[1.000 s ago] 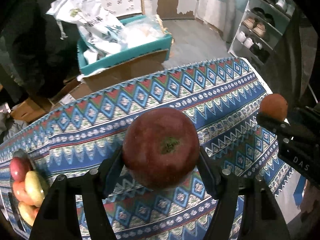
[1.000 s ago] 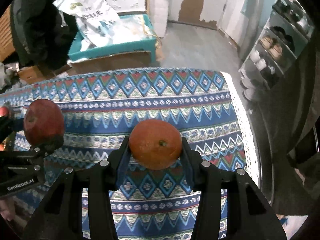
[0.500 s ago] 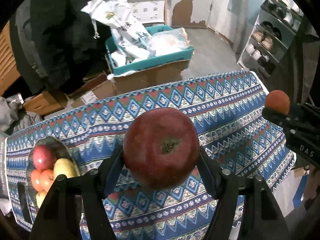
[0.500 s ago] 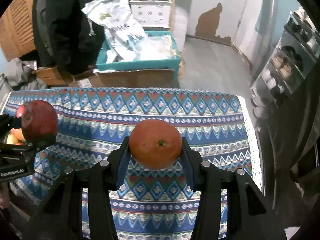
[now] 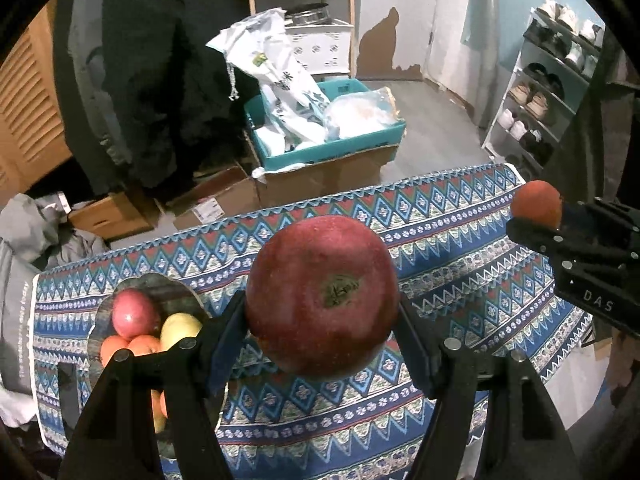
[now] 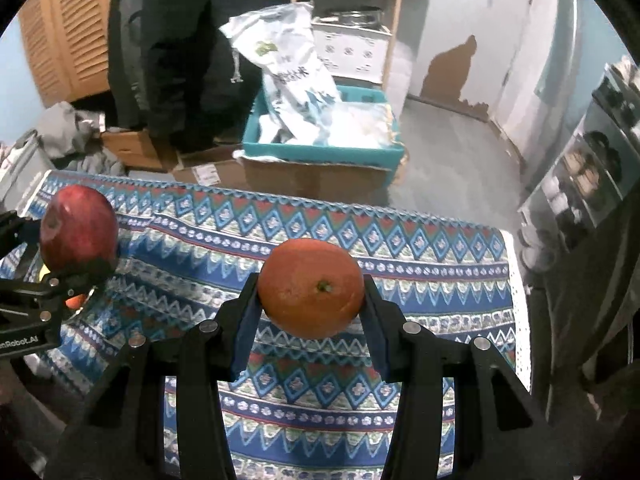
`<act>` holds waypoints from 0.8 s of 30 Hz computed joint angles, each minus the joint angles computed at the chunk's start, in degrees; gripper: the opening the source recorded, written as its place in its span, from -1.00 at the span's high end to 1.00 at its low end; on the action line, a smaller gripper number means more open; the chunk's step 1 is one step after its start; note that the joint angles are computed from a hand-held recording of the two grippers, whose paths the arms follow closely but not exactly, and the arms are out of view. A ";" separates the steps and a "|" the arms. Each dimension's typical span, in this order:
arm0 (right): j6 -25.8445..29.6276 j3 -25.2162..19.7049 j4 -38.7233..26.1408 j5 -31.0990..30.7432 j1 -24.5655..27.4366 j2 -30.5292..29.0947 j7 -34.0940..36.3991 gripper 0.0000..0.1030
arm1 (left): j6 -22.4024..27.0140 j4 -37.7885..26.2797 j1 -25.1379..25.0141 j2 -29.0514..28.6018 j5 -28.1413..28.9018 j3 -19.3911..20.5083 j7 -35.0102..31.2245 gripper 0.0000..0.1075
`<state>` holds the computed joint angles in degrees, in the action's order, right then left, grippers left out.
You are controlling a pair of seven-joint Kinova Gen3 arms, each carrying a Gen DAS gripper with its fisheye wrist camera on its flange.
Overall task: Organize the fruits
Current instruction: 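Lift and carry the apple in the left tool and orange in the right tool toward the plate, then lower the red apple onto the plate with the left tool while the right tool lowers the orange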
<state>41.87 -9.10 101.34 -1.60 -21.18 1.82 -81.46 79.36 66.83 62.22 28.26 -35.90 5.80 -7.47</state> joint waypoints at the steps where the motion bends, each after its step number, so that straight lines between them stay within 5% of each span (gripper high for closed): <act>1: 0.13 -0.33 -0.10 0.36 -0.40 -0.07 -0.38 0.09 | 0.17 0.41 0.22 -0.31 -0.11 -0.07 0.30 -0.33; 24: 1.07 -4.42 -3.57 4.93 -10.47 4.03 -5.68 0.09 | 0.45 19.33 -1.61 -11.06 -1.06 6.25 16.80 -0.33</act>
<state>42.95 -13.52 97.77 3.32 -31.65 5.85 -87.14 79.81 86.16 60.61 17.20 -36.95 12.05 9.33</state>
